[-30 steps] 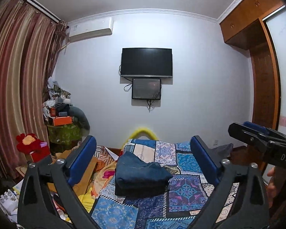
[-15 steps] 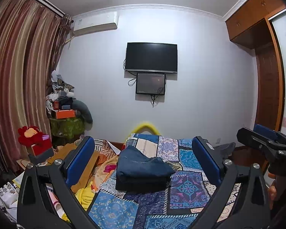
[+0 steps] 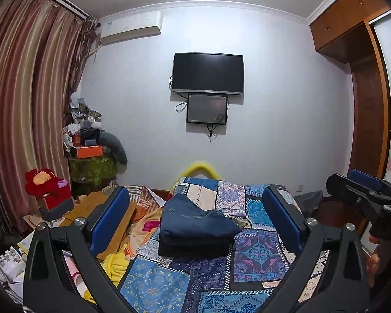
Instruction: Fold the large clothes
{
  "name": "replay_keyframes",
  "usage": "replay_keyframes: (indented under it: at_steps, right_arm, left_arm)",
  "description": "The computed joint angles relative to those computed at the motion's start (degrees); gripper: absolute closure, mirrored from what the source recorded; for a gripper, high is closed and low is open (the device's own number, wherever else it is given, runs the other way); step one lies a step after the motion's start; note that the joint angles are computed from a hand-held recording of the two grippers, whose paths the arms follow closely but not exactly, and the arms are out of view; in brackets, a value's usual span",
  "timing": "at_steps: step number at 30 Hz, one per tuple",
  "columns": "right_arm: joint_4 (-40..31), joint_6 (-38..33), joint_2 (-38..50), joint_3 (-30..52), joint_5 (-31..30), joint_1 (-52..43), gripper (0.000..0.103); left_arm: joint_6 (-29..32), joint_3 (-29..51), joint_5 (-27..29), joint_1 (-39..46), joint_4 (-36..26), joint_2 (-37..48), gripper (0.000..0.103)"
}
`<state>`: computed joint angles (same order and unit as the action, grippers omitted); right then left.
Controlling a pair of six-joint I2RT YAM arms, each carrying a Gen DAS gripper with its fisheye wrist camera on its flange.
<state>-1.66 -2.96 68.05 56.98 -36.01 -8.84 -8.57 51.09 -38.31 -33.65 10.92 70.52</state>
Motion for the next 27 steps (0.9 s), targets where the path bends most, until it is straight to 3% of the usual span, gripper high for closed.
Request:
replay_keyframes:
  at_steps: [27]
  right_arm:
    - [-2.0, -1.02, -1.34, 0.58, 1.73, 0.49, 0.0]
  left_arm:
    - [-1.23, 0.31, 5.94, 1.84, -1.68, -0.55, 0.001]
